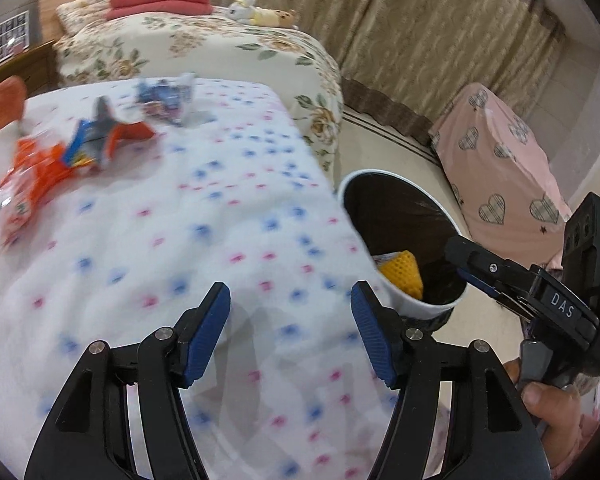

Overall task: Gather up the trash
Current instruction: 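Move both open tools back toward the plastic bags on the bed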

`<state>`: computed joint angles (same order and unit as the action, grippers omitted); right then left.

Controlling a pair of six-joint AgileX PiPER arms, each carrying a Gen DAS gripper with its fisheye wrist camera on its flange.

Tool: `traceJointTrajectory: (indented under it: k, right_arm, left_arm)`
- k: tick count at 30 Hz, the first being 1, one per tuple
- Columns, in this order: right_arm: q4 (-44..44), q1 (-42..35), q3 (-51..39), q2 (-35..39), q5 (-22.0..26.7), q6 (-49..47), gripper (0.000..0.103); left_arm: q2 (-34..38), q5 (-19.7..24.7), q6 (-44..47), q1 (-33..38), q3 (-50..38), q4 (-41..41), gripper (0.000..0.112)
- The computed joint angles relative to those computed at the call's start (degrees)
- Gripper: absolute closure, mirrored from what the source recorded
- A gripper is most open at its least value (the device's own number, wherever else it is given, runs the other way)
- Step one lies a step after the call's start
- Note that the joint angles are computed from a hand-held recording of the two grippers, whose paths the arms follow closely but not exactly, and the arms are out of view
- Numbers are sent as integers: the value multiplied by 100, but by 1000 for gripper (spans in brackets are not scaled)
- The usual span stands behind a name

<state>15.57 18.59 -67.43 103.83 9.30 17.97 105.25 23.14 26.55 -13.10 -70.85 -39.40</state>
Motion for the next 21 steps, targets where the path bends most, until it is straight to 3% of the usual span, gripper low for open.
traceJointTrajectory:
  k: [21]
  right_arm:
    - [-287,1127,-1552,1084,632,331,17]
  left_arm:
    - [-793,-191,1779,1749,1415,-1574,48]
